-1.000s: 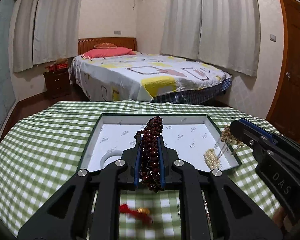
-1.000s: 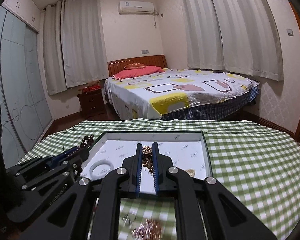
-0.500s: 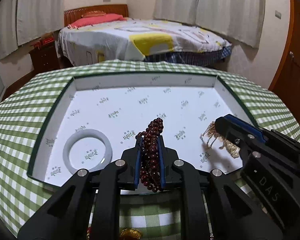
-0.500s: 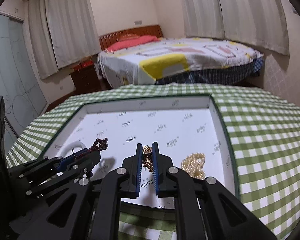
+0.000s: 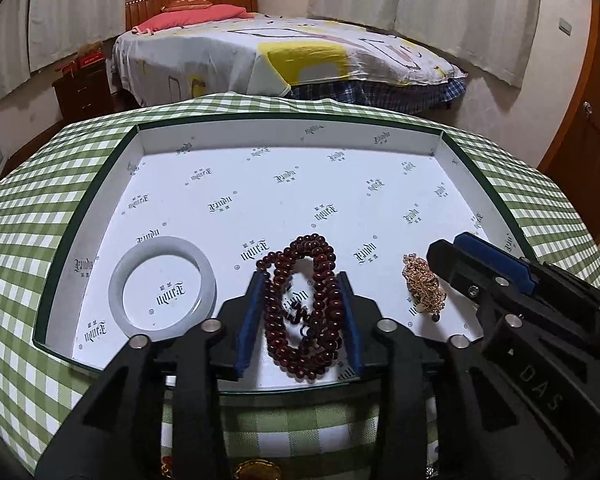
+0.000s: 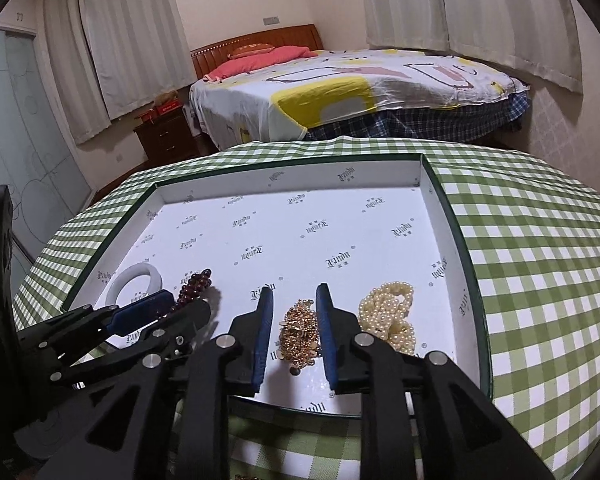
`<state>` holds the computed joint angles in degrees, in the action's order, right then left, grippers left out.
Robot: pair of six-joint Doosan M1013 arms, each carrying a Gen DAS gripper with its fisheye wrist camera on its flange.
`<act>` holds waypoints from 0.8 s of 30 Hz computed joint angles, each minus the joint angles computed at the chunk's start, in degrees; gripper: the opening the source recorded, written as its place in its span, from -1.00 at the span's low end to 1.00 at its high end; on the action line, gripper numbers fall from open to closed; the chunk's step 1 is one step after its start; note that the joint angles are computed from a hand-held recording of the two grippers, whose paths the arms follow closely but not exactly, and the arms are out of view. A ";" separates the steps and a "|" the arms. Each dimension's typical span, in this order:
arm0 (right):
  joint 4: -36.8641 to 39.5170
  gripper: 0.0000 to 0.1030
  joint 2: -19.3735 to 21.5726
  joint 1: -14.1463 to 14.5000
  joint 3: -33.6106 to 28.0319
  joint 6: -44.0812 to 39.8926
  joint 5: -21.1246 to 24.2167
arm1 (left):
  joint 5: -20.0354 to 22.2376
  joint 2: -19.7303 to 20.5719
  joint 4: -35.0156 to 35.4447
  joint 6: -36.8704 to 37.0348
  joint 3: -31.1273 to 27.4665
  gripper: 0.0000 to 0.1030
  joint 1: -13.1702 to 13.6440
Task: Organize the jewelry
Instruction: 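Lower the bead bracelet and gold chain into the box and release both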
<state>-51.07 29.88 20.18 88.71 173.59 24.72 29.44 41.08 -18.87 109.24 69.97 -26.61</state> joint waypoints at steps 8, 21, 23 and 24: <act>-3.31 -0.51 -0.68 0.14 0.79 3.50 0.47 | -1.62 -0.58 -0.11 -0.06 0.85 0.08 0.09; -12.76 -0.23 -3.46 1.52 3.58 13.57 3.49 | -4.57 -2.49 -2.61 1.65 3.23 0.36 0.26; -14.02 -0.23 -3.99 1.83 4.18 14.93 4.25 | -5.75 -3.20 -3.75 2.48 4.11 0.36 0.38; -14.94 -0.23 -4.33 2.09 4.58 16.00 4.84 | -7.11 -3.89 -4.69 3.30 5.06 0.36 0.44</act>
<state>-66.01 25.55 22.27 93.29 189.59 29.55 22.34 37.20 -23.56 112.54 75.03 -26.17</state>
